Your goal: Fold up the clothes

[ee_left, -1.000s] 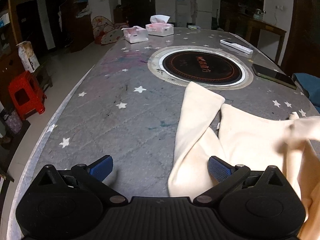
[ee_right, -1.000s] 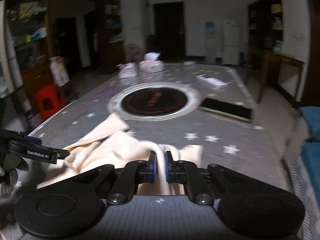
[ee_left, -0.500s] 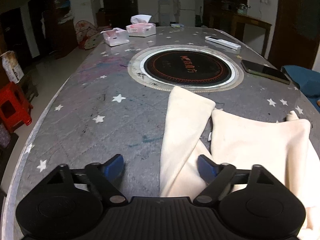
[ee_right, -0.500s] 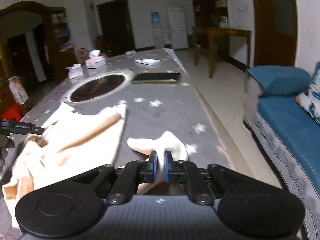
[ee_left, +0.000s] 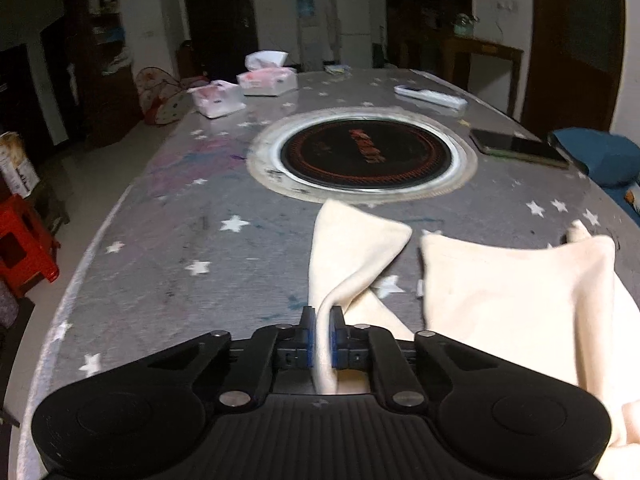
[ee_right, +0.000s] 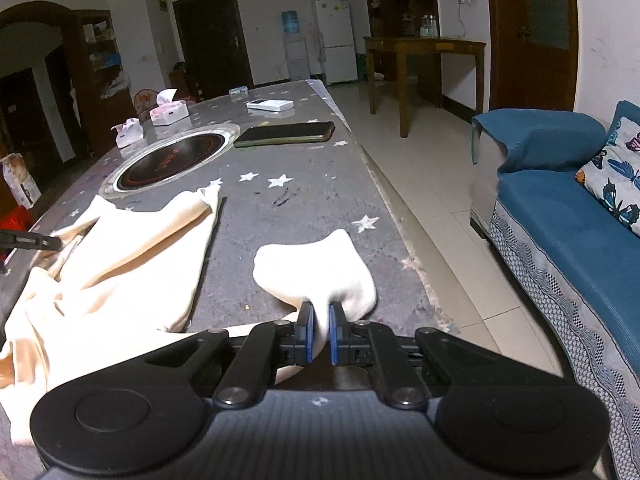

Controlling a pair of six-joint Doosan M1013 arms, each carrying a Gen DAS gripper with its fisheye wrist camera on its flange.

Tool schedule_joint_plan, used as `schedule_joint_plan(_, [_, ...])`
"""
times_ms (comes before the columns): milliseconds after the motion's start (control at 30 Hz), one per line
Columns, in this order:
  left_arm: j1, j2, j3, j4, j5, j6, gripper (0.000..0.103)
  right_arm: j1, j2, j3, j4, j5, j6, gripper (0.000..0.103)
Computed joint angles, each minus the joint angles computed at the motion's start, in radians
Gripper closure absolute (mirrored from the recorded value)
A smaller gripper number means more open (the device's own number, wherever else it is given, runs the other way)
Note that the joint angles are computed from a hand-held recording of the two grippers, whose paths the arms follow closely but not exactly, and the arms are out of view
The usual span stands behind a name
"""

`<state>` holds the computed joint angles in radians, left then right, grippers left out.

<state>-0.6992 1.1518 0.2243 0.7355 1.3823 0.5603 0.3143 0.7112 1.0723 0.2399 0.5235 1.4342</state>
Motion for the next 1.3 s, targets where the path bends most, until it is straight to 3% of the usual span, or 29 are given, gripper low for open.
schedule_joint_plan(233, [-0.016,-0.147,0.278,0.069,-0.048,-0.189,0.097,0.0,0.007,-0.006,-0.001,0.011,-0.003,0.096])
schedule_joint_plan(667, [-0.067,-0.297,0.552,0.113,-0.046,-0.433,0.098,-0.002,0.012,-0.014,0.003,0.02,-0.028,0.095])
schedule_joint_plan(933, [-0.096,-0.347,0.64,0.079,-0.034,-0.488,0.097,-0.003,0.013,-0.021,0.0,0.029,-0.053,0.093])
schedule_joint_plan(1033, [-0.098,-0.35,0.643,0.044,-0.036,-0.472,0.093,-0.003,0.009,-0.018,-0.007,0.029,-0.057,0.084])
schedule_joint_plan(1133, [-0.102,-0.346,0.63,0.059,-0.034,-0.452,0.084,-0.002,0.001,-0.009,-0.021,0.02,-0.05,0.079])
schedule_joint_plan(1233, [-0.105,-0.343,0.612,0.09,-0.053,-0.431,0.067,-0.004,-0.011,0.001,-0.032,0.003,-0.048,0.074])
schedule_joint_plan(1300, [-0.105,-0.335,0.591,0.111,-0.073,-0.407,0.067,-0.005,-0.018,0.005,-0.04,-0.01,-0.048,0.074])
